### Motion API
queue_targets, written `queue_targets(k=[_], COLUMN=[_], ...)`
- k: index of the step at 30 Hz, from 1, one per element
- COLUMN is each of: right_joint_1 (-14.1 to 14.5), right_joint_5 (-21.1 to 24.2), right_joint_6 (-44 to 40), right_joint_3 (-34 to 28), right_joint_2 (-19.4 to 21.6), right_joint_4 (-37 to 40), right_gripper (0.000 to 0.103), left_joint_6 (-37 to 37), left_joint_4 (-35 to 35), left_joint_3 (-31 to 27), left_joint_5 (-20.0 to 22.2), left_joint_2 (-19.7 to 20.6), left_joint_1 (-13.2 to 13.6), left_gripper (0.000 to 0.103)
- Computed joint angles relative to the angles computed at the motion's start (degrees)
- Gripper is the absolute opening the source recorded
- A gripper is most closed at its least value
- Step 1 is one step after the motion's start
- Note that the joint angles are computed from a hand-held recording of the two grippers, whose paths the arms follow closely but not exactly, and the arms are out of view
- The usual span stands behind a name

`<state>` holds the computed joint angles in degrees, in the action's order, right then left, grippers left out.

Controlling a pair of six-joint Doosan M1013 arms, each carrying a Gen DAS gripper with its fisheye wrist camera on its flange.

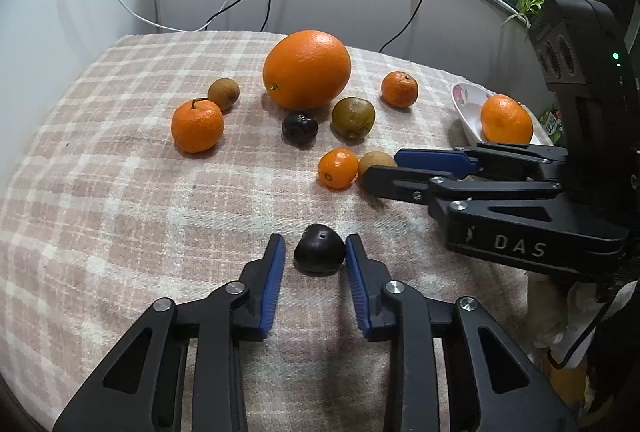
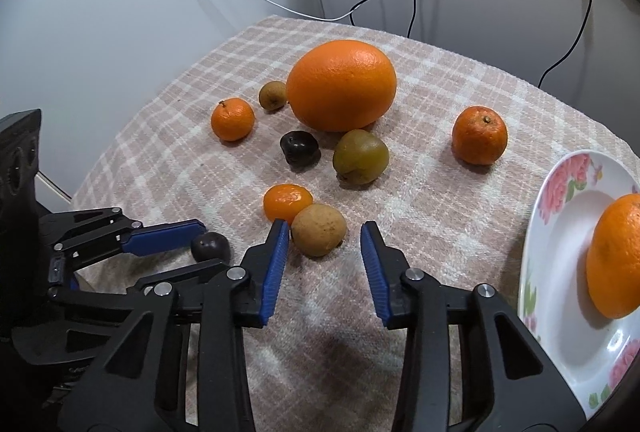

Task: Organize fruits
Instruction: 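Grasp the brown kiwi with the right gripper while the left gripper grasps the dark plum, then carry the kiwi with the right gripper while the left carries the plum onto the plate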

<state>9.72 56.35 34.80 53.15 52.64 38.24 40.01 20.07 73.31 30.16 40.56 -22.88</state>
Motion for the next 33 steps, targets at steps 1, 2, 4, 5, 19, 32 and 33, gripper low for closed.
queue_targets(k=[1,2,4,5,19,32,33], right_joint_1=[0.04,0.11,0.26,0.32,-0.82,-4.44,-4.57], right_joint_5=[0.28,0.32,0.36,0.35,-0.54,-2.31,-2.70], right_joint_6=[0.09,-0.01,-0.25,-0.25,-1.67,-5.20,-5.06], right_joint_3=[-0.14,-0.15,-0.10,-0.14,1.47,6.15,6.39], right_joint_2=[0.10,0.13,0.15,0.19,-1.02,-4.74,-4.92], right_joint_4=[-0.01,-0.07,-0.34,-0.48,2.36,8.64,8.72], right_gripper=[0.037,0.036,0.032,0.032,0.031,0.031,0.031], left_joint_6=[0.18,0.39,0.35,0.25,-1.28,1.67,2.31], left_joint_4=[-0.09,-0.32,0.00,0.19,0.68,-0.67,-1.08], left_joint_3=[-0.06,-0.14,-0.31,-0.34,0.23,-2.04,-2.42], left_joint_5=[-0.12,-0.21,-0.10,-0.04,-1.19,-2.90,-3.02], left_joint_2=[0.05,0.13,0.24,0.27,-0.28,0.01,0.17], left_joint_1=[0.02,0.04,-0.03,-0.07,-0.22,-0.76,-0.78], left_gripper=[0.025,0.024,0.023,0.023,0.022,0.022,0.022])
